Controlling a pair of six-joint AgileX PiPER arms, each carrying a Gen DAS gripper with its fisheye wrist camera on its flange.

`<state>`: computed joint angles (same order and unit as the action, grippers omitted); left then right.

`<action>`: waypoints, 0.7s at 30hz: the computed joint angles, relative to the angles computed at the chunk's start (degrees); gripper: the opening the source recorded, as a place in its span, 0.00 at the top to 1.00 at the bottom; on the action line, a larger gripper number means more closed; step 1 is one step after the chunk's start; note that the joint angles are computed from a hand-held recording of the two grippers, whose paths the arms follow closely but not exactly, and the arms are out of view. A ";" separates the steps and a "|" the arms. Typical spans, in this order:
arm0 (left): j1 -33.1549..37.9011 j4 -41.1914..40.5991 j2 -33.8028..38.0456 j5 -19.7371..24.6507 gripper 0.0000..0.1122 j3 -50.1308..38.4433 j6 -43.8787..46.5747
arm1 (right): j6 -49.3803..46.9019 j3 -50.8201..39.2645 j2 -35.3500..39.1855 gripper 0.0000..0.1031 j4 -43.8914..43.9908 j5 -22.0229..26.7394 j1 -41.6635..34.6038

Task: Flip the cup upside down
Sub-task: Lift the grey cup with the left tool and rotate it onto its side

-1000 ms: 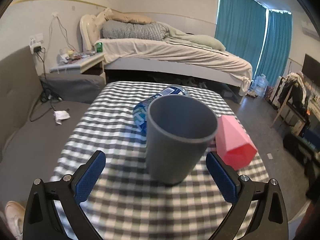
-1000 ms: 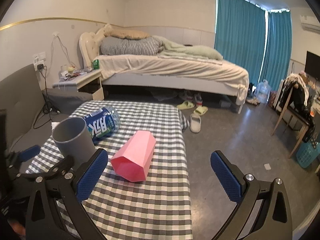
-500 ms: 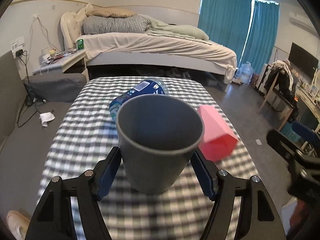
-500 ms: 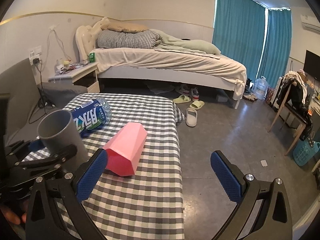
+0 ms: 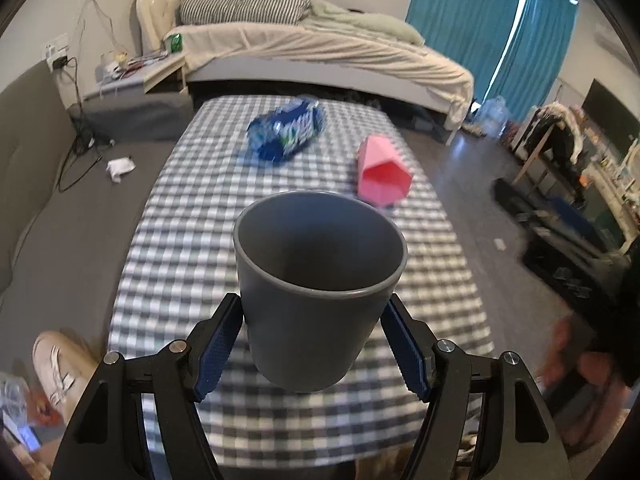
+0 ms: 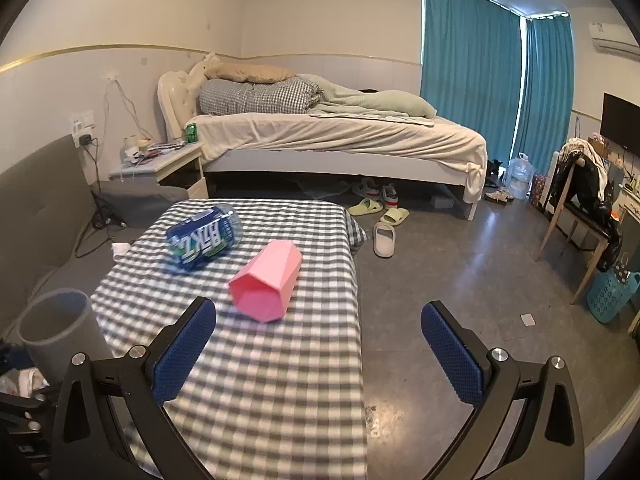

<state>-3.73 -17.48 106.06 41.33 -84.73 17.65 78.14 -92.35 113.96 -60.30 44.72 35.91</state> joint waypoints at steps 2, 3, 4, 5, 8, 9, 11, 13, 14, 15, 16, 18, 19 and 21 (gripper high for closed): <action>0.10 -0.07 1.43 1.73 0.35 -0.78 -1.52 | 1.23 2.56 -1.73 0.00 -1.61 2.23 1.88; 0.52 -0.91 2.75 2.96 0.35 -2.15 -1.71 | 1.53 3.58 -2.34 0.00 -1.98 3.27 2.67; 0.69 -1.40 3.65 3.64 0.35 -3.10 -1.90 | 1.75 4.64 -3.03 0.00 -2.01 3.98 3.30; 0.66 -1.86 4.34 3.22 0.35 -3.71 -1.99 | 2.14 5.83 -3.76 0.00 -1.89 4.13 3.79; 0.03 -1.71 6.44 3.17 0.35 -6.58 -1.14 | 2.87 8.62 -5.60 0.00 -0.44 3.27 4.31; -0.31 -1.30 7.14 2.60 0.35 -7.30 -1.04 | 2.94 9.21 -5.97 0.00 0.13 2.86 4.33; -0.62 -1.00 9.03 2.20 0.35 -9.50 -1.27 | 2.81 9.85 -6.24 0.00 1.30 1.84 4.22; -0.53 -1.02 10.92 1.93 0.35 -11.55 -2.18 | 1.84 9.44 -5.65 0.00 2.09 1.41 3.87; -0.50 -0.81 12.00 2.05 0.35 -12.79 -2.71 | 0.97 8.64 -4.96 0.00 2.57 1.67 3.78; -0.54 -0.65 12.53 1.83 0.36 -13.16 -2.91 | 0.53 8.00 -4.34 0.00 2.78 1.83 3.80; -0.51 -0.46 13.38 1.81 0.36 -14.03 -3.12 | 0.02 7.61 -3.89 0.00 3.07 1.68 3.67; -0.52 -0.16 14.19 1.04 0.36 -14.35 -2.97 | -1.78 5.61 -2.42 0.00 4.17 1.56 3.08; -0.71 0.13 14.24 0.30 0.36 -13.99 -2.82 | -2.52 4.71 -1.76 0.00 4.55 1.57 2.83; -0.89 -0.67 13.42 -3.04 0.36 -11.86 -0.63 | -4.54 2.14 -0.02 0.00 5.63 1.82 2.23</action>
<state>-4.62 -18.15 119.48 38.29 -96.59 17.02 73.59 -90.21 113.94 -54.67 46.54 38.14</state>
